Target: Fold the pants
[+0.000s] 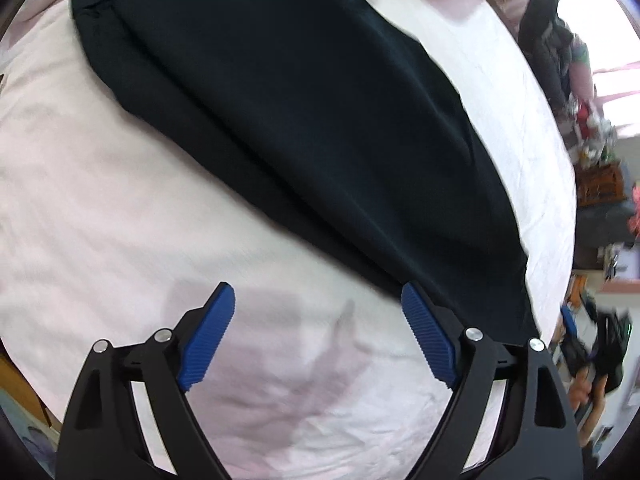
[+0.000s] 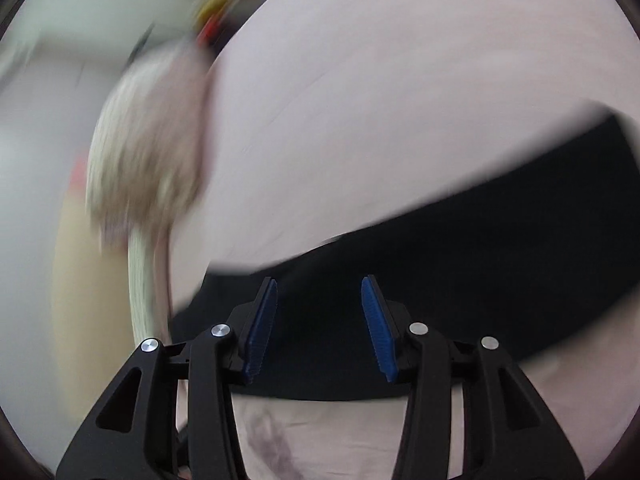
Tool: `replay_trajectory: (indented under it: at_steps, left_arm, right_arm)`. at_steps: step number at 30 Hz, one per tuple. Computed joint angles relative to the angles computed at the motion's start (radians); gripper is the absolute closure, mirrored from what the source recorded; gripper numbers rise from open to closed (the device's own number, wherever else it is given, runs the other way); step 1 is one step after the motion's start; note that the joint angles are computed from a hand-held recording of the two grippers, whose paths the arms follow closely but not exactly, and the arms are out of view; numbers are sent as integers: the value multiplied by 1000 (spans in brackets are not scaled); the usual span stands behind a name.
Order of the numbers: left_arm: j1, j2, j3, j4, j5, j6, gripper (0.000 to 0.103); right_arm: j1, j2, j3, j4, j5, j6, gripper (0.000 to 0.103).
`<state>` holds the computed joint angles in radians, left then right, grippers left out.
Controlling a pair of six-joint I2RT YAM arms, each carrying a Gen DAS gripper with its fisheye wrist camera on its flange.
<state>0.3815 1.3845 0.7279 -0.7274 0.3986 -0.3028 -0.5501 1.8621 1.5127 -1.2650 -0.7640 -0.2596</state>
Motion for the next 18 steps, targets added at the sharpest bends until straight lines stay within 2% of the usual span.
replay_trajectory:
  at_steps: [4,7,8,11,12,13,14,18]
  left_arm:
    - [214,130,102,68,117,33,17]
    - [389,326,283,47,242,64,18]
    - [445,430,386,14,284,81,21]
    - [484,603,543,-16,351,45,22]
    - [495,667,612,-45,351,38,23]
    - [537,740,726,-130,341,84,24]
    - [549,783,789,-170,333,96,28]
    - [581,890,953,-277,360,159,29]
  right_arm:
    - [311,15,47,93,-6,156,57]
    - [469,-2,6,187,-49,295,57]
    - [495,-28,-28,204,-52,318,57]
    - [587,-60,-91,224,-30,352,57]
    - [614,-58,-96,235,-17,369,57]
    - [639,-67,-115,242,-4,382,57]
    - [666,-76,-137,250,7,398,57]
    - [743,-97,-187,261,45,432,57]
